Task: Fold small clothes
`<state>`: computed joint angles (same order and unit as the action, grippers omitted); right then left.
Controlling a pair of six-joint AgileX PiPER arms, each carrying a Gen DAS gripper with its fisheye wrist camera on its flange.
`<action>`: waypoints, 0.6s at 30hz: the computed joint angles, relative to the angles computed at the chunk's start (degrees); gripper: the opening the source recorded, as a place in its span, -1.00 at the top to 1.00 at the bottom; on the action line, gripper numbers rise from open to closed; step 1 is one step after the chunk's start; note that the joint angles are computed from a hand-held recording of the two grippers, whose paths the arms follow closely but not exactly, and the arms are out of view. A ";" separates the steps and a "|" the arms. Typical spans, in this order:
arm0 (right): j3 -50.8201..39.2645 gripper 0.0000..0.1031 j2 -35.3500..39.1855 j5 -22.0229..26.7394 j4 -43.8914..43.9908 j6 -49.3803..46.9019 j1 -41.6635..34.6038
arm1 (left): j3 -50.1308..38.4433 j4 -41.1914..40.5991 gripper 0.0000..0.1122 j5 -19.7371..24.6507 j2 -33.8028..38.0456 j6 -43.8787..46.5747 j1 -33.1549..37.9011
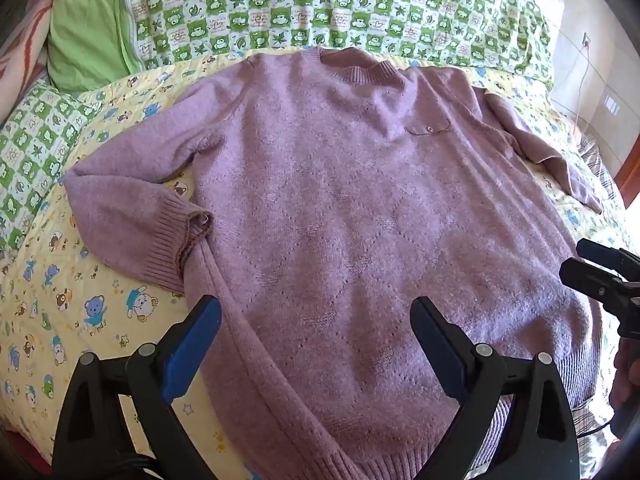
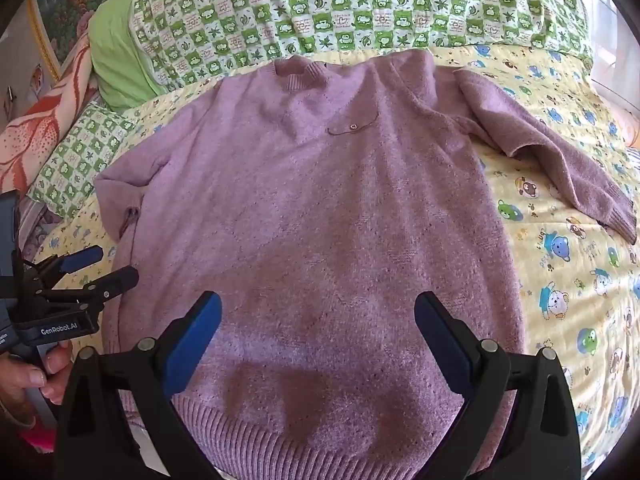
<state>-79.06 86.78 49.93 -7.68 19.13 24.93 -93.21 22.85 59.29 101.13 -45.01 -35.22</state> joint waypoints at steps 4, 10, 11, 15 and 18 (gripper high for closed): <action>-1.37 -0.88 0.65 0.64 0.47 -0.54 -0.30 | -0.59 -0.14 -0.71 0.36 0.43 0.34 0.13; -0.22 -0.88 0.48 -0.67 -0.03 0.38 0.21 | -1.02 0.32 -0.71 0.25 0.84 0.05 0.05; -1.66 -0.88 1.21 0.21 0.63 -0.82 -0.45 | -0.87 -0.04 -0.71 0.35 0.62 0.36 0.08; -1.80 -0.88 1.29 0.23 1.14 -1.02 -0.38 | -0.55 0.37 -0.71 -0.03 0.92 -0.40 -0.31; -1.34 -0.88 1.16 -0.15 1.16 -1.04 -0.19 | -0.82 0.00 -0.71 0.12 0.93 0.04 -0.12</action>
<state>-80.40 87.94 49.77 -6.51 18.09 24.75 -94.03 22.85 59.41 102.05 -44.96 -35.34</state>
